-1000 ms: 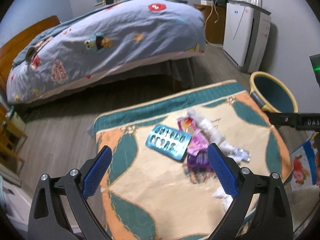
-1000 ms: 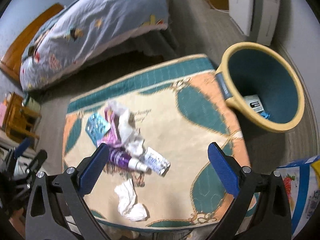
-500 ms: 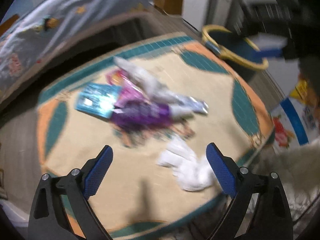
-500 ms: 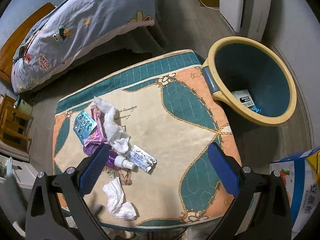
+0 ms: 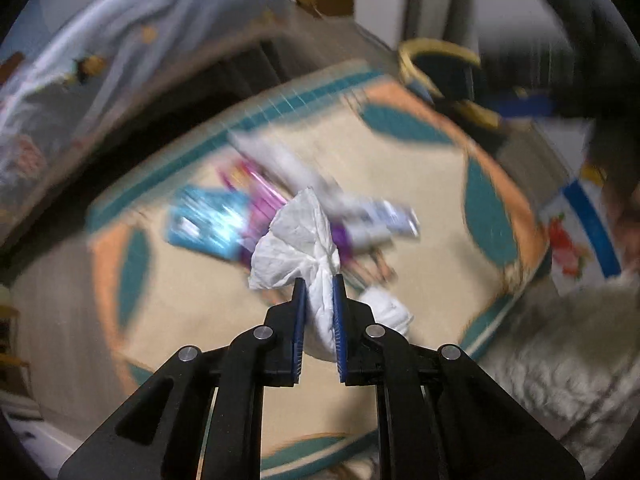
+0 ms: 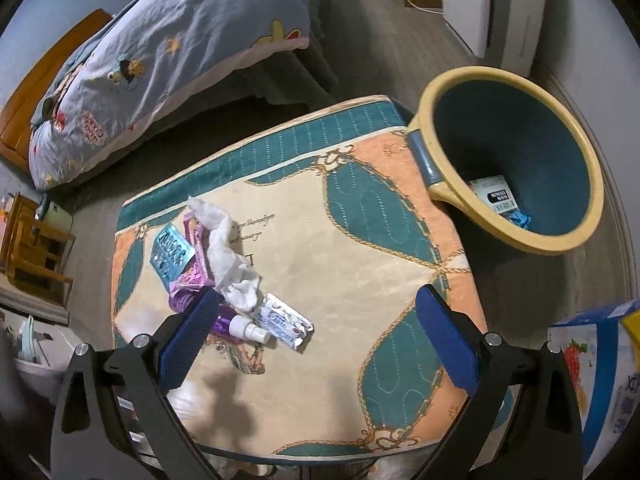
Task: Collect trash
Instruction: 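Grasp a white tissue with the left tool while the right tool grasps another tissue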
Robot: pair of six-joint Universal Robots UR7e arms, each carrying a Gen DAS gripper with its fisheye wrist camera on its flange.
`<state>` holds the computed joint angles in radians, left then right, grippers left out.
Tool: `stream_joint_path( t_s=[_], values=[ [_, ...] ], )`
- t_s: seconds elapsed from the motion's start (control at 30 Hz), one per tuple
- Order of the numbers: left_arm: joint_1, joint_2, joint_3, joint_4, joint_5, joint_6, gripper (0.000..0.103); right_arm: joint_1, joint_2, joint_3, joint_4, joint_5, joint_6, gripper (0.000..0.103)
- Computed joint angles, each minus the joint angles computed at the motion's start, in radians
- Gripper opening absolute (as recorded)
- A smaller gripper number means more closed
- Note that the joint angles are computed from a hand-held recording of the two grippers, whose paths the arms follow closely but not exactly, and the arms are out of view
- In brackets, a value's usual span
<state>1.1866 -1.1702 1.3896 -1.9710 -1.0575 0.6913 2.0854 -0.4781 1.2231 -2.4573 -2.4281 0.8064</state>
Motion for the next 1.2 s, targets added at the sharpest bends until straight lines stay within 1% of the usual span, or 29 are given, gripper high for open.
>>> stream_joint_path(
  t_s=[0.07, 0.13, 0.23, 0.37, 0.43, 0.57, 0.63, 0.7, 0.8, 0.87, 0.97, 1.0, 1.03, 1.07, 1.13, 1.2],
  values=[
    [-0.007, 0.016, -0.078, 0.021, -0.019, -0.006, 0.014, -0.002, 0.013, -0.018, 0.005, 0.005, -0.013, 0.097],
    [-0.010, 0.040, -0.154, 0.036, -0.023, 0.006, 0.014, -0.006, 0.036, -0.045, -0.003, 0.017, -0.040, 0.097],
    [0.001, 0.070, -0.205, 0.011, -0.023, -0.013, 0.014, -0.014, 0.074, -0.096, -0.009, 0.033, -0.086, 0.097],
    [0.028, 0.115, -0.277, 0.039, -0.064, -0.075, 0.014, -0.029, 0.122, -0.173, 0.019, 0.053, -0.123, 0.097],
    [0.030, 0.127, -0.292, 0.025, -0.074, -0.050, 0.014, -0.040, 0.145, -0.212, 0.026, 0.075, -0.137, 0.096],
    [0.039, 0.178, -0.356, 0.058, -0.077, -0.072, 0.014, -0.058, 0.200, -0.315, 0.096, 0.100, -0.166, 0.092],
    [0.042, 0.201, -0.375, 0.043, -0.064, -0.057, 0.014, -0.069, 0.234, -0.379, 0.135, 0.129, -0.189, 0.085],
    [0.044, 0.227, -0.398, 0.041, -0.054, -0.049, 0.014, -0.075, 0.258, -0.423, 0.157, 0.147, -0.208, 0.080],
    [0.044, 0.253, -0.419, 0.039, -0.039, -0.036, 0.014, -0.084, 0.309, -0.510, 0.221, 0.177, -0.239, 0.073],
    [0.045, 0.267, -0.437, 0.049, -0.042, -0.033, 0.014, -0.089, 0.335, -0.553, 0.265, 0.188, -0.255, 0.068],
    [0.045, 0.288, -0.464, 0.071, -0.047, -0.037, 0.014, -0.095, 0.369, -0.609, 0.330, 0.192, -0.274, 0.059],
    [0.045, 0.293, -0.471, 0.074, -0.048, -0.038, 0.014, -0.097, 0.376, -0.622, 0.347, 0.192, -0.275, 0.054],
    [0.045, 0.296, -0.476, 0.079, -0.050, -0.040, 0.014, -0.100, 0.375, -0.620, 0.351, 0.197, -0.276, 0.047],
    [0.045, 0.301, -0.485, 0.087, -0.054, -0.044, 0.014, -0.103, 0.374, -0.618, 0.353, 0.205, -0.278, 0.044],
    [0.043, 0.302, -0.486, 0.089, -0.058, -0.047, 0.014, -0.105, 0.366, -0.603, 0.337, 0.216, -0.286, 0.031],
    [0.040, 0.298, -0.481, 0.085, -0.061, -0.047, 0.014, -0.104, 0.353, -0.582, 0.316, 0.217, -0.292, 0.030]
  ],
)
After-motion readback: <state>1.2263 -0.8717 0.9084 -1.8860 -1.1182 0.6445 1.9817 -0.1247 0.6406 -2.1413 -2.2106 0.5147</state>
